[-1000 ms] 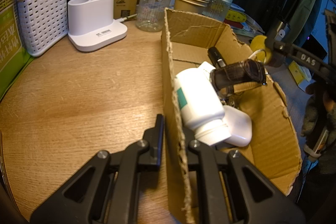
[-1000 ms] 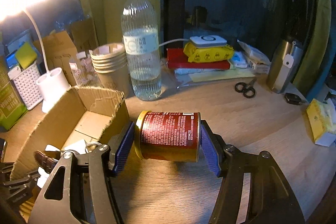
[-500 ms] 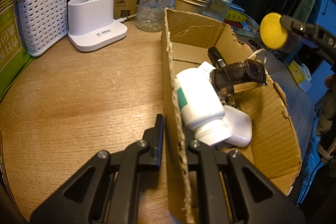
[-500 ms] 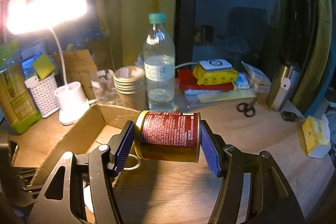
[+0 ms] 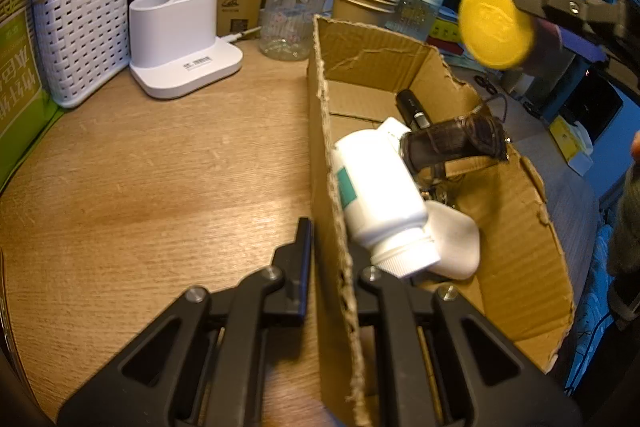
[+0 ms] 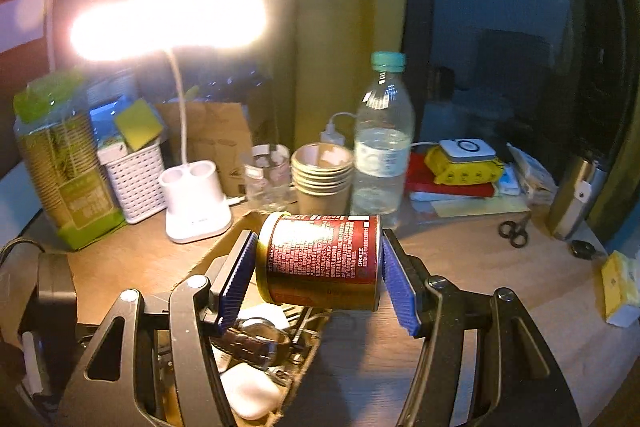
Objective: Organize rigid objects
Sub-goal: 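Lift the can with the right tool and carry it over the box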
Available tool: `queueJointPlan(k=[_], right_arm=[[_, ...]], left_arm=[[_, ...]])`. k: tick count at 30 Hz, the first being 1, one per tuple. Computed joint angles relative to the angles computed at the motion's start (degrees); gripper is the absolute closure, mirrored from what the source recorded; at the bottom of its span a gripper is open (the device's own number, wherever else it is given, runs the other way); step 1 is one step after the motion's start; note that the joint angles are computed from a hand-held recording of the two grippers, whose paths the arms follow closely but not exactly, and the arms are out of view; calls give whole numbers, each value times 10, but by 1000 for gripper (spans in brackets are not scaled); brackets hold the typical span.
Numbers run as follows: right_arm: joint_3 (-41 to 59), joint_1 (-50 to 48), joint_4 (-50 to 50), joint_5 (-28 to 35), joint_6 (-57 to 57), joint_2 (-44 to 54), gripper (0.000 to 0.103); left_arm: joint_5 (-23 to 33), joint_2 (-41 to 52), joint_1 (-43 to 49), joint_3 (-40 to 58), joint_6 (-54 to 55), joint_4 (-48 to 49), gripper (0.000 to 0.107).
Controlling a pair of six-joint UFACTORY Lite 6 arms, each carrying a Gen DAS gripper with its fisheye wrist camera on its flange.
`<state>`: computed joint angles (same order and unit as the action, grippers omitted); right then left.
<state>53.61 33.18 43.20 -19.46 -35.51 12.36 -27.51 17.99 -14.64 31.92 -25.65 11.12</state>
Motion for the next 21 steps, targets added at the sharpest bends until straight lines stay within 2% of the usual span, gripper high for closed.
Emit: queueJointPlan(k=[5, 8, 10, 21], right_arm=[[35, 5, -37, 19, 27, 44, 39], [57, -7, -137, 37, 117, 77, 39], [69, -7, -139, 40, 116, 94, 39], [147, -32, -375, 96, 337, 176, 39]], left_arm=[[0, 0, 1, 0, 0, 1, 97], [-1, 1, 1, 0, 0, 1, 97], [0, 1, 1, 0, 0, 1, 97], [-1, 1, 1, 0, 0, 2, 97]])
